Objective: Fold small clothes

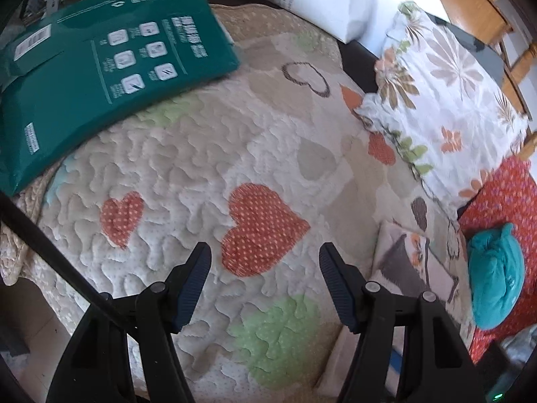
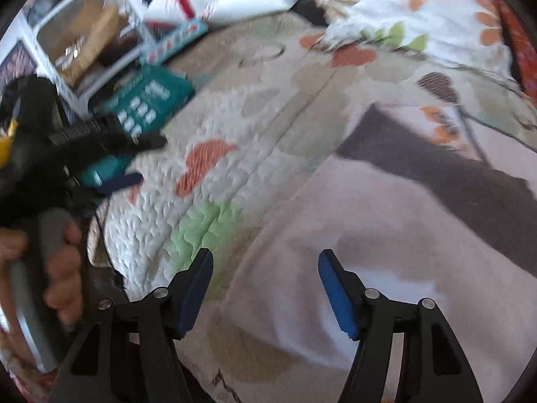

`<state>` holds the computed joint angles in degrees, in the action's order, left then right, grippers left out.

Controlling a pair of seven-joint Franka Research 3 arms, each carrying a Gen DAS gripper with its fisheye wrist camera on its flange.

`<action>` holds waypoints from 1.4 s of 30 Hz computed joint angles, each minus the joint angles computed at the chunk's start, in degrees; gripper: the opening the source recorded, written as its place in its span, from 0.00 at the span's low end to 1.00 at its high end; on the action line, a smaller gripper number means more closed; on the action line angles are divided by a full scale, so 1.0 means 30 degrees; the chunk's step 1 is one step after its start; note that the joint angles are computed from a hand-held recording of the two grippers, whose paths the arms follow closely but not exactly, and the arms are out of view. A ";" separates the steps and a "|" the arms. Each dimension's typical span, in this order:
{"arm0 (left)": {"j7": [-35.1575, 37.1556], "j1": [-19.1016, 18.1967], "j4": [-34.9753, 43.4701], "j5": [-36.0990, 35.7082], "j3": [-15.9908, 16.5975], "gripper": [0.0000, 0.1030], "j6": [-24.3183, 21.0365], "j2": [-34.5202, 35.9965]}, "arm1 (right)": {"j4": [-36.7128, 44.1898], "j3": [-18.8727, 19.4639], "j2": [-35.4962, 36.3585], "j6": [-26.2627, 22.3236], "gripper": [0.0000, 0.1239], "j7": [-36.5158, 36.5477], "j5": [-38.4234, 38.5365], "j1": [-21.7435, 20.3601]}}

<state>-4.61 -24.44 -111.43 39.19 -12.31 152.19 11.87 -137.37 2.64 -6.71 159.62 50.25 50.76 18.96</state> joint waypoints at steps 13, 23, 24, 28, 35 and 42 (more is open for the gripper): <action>0.5631 -0.2112 0.4642 -0.0871 -0.0575 0.64 -0.1860 0.3813 | -0.1768 -0.3023 -0.1944 -0.1904 0.31 0.0854 0.0253 -0.3611; 0.8956 -0.3605 0.6822 -0.2112 -0.0186 0.66 -0.4924 0.5485 | -0.4541 -0.2450 -0.4214 0.0986 0.38 0.6975 -0.6553 -0.7558; 0.8921 -0.3594 0.6664 -0.2150 -0.0148 0.67 -0.4958 0.5343 | -0.4741 -0.2255 -0.4407 0.1164 0.38 0.7406 -0.7364 -0.7823; 0.7894 -0.3359 0.5810 -0.2269 0.0115 0.69 -0.4980 0.4619 | -0.5226 -0.1873 -0.4752 0.1378 0.38 0.8599 -0.9584 -0.8318; 0.2968 -0.2040 0.2401 -0.1755 0.0377 0.68 -0.3758 0.2094 | -0.6731 -0.1340 -0.6285 0.2492 0.46 1.0315 -1.2143 -0.9301; 0.4044 -0.1133 0.2338 -0.2818 -0.0494 0.68 -0.1943 0.2558 | -0.7074 -0.2278 -0.7443 0.2979 0.51 0.9286 -1.0976 -0.6299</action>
